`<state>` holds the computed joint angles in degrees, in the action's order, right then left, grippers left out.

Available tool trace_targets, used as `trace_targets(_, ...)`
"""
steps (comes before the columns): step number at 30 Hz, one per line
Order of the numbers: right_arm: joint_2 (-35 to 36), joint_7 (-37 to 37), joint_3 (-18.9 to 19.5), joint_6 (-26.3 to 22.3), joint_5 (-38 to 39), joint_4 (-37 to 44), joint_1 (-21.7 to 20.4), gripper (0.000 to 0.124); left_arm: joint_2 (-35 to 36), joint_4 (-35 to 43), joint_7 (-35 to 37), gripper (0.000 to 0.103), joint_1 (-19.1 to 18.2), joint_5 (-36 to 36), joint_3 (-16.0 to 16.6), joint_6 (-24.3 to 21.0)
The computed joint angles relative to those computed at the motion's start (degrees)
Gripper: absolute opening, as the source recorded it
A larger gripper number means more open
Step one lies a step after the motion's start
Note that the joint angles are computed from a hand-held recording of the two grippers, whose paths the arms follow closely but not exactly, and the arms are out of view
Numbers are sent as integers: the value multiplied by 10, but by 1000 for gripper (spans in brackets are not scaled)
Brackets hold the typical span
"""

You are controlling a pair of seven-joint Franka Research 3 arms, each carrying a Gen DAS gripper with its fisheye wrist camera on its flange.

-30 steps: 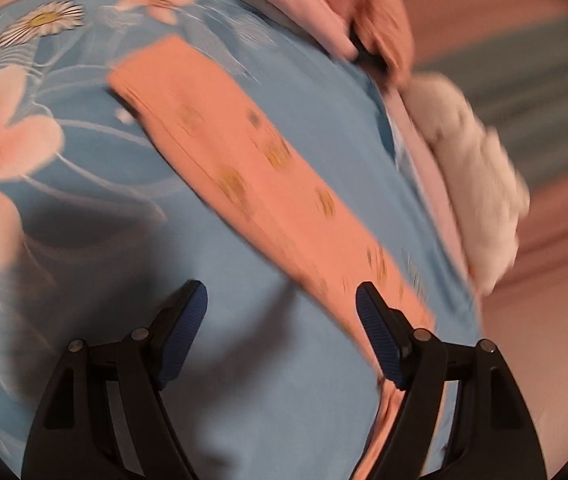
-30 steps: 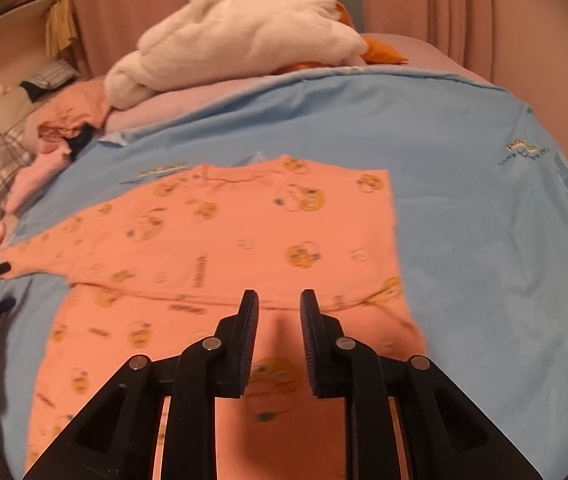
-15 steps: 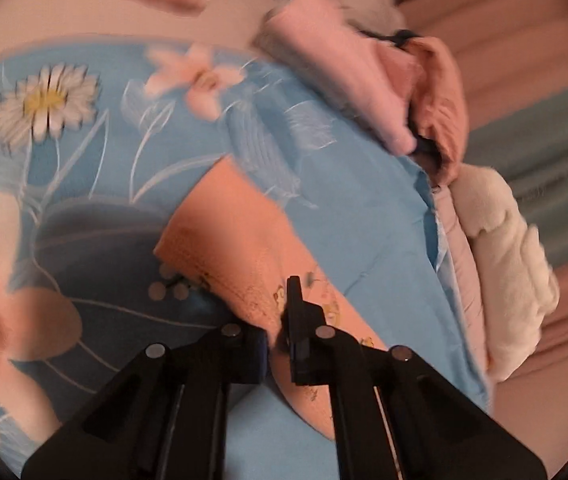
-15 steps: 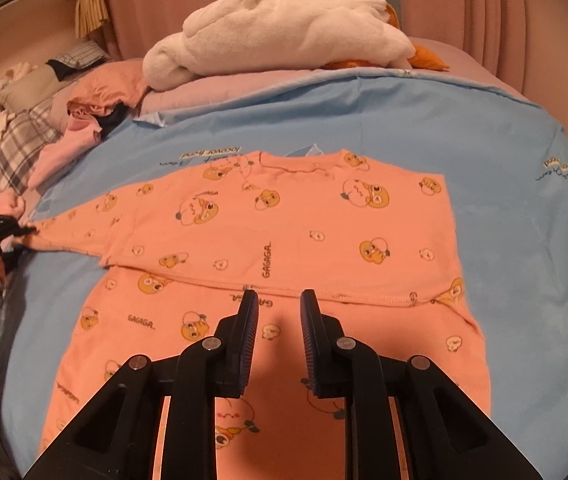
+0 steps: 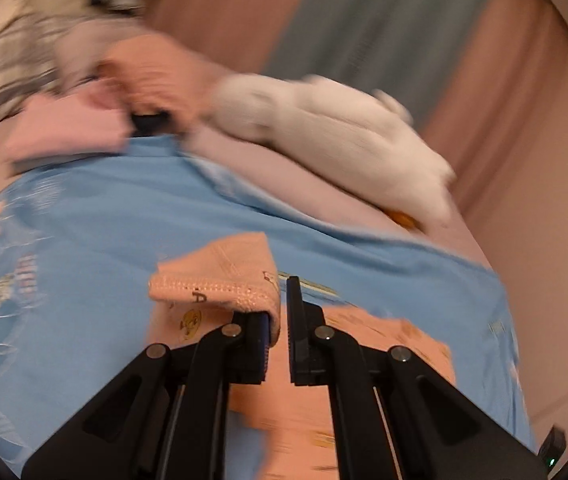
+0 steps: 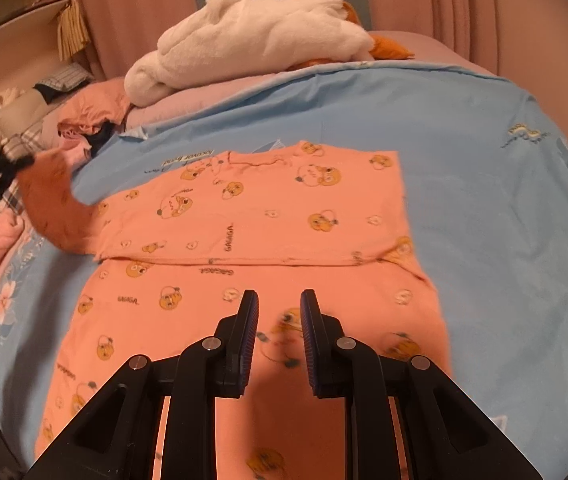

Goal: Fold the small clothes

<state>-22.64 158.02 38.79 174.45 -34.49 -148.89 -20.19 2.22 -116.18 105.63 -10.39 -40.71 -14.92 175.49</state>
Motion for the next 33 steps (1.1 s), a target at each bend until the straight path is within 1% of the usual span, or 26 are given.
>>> trace_targets(3,-32,-3,-19,3,16,-27,16,19,18,14,-17,4,-28,63,-21,-9)
trace_targets(4,-45,-6,-26,4,25,-40,21,19,26,17,-36,4,-41,100,-27,-14)
trace_targets(6,-60,-15,-32,4,45,-55,24,19,47,26,-102,7,-71,209,-23,-29)
trace_targets(7,-67,-19,-36,3,56,-63,27,19,66,37,-151,9,-96,285,-12,-44)
trace_targets(8,-73,-24,-42,1,69,-72,31,19,79,48,-182,12,-110,333,-5,-60)
trace_targets(9,-78,-28,-47,0,81,-79,35,19,95,60,-216,17,-129,385,7,-81)
trace_targets(10,-82,-33,-52,-2,93,-85,40,19,115,77,-252,28,-149,438,17,-111)
trace_targets(11,-85,-38,-58,-2,105,-92,45,19,124,83,-258,32,-149,450,12,-125)
trace_targets(12,-89,-44,-61,-1,115,-98,48,19,133,90,-255,41,-143,452,1,-138)
trace_targets(13,-91,-51,-64,-2,124,-101,51,19,139,92,-246,52,-132,445,-15,-148)
trace_targets(15,-94,-64,-62,-1,138,-105,49,19,137,83,-211,62,-101,411,-51,-152)
trace_targets(17,-89,-74,-57,5,149,-103,43,19,124,66,-125,71,-55,338,-100,-146)
trace_targets(18,-86,-77,-54,9,155,-102,41,20,114,55,-77,80,-33,296,-119,-144)
trace_targets(19,-81,-80,-49,15,161,-100,36,21,101,46,-36,86,-19,259,-131,-148)
trace_targets(21,-67,-82,-31,26,171,-88,18,22,68,18,48,89,8,172,-147,-149)
trace_targets(22,-64,-84,-23,33,174,-86,12,22,44,0,112,91,26,107,-156,-155)
trace_targets(23,-56,-85,-8,41,176,-78,-2,22,27,-15,146,91,31,68,-154,-158)
trace_targets(24,-51,-91,-2,45,180,-74,-8,22,9,-30,175,92,34,34,-147,-157)
trace_targets(26,-30,-107,15,55,184,-58,-21,23,-17,-57,169,92,29,23,-126,-146)
trace_targets(28,0,-129,25,71,186,-41,-27,23,-47,-91,189,92,25,-22,-101,-129)
trace_targets(30,29,-157,32,90,188,-24,-28,23,-62,-117,172,92,20,-17,-82,-111)
trace_targets(31,38,-168,49,92,185,-12,-40,23,-68,-130,151,92,20,-1,-73,-106)
trace_targets(33,55,-194,104,96,170,16,-86,23,-76,-148,130,92,15,2,-53,-107)
